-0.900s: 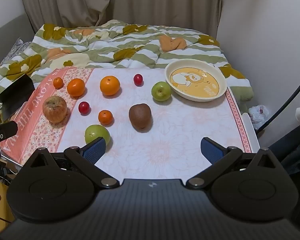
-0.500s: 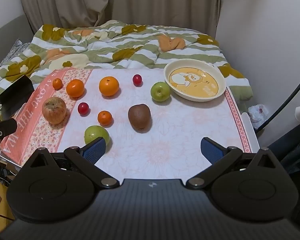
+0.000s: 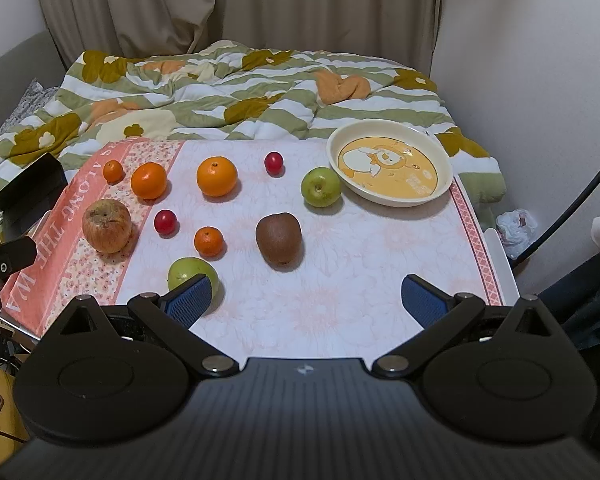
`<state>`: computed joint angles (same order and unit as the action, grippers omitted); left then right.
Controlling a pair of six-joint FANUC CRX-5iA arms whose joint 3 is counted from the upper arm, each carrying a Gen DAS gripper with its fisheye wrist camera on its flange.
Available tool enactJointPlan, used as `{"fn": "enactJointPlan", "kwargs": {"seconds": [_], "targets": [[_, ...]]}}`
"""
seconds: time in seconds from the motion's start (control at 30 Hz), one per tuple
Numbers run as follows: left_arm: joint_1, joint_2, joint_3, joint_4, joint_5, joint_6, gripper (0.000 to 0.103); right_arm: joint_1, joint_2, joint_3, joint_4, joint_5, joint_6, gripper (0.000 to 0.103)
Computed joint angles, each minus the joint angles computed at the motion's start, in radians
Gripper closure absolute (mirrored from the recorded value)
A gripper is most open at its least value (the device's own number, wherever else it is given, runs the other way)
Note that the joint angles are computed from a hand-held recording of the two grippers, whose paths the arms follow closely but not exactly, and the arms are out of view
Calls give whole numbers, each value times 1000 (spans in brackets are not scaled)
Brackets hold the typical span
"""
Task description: Organize fruits
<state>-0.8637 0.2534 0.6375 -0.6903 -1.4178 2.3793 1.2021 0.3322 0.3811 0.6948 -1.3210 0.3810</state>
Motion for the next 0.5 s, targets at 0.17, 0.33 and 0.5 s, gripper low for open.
{"fn": "enactJointPlan", "kwargs": {"seconds": [0.17, 0.33, 0.5], "targets": [[11, 2, -1, 12, 2, -8, 0, -5, 14, 28, -9, -12, 8, 0], [15, 2, -2, 13, 5, -11, 0, -5, 23, 39, -13, -14, 10, 0], [18, 2, -1, 14, 5, -13, 0, -4, 24, 37, -12, -14, 7, 0]]}}
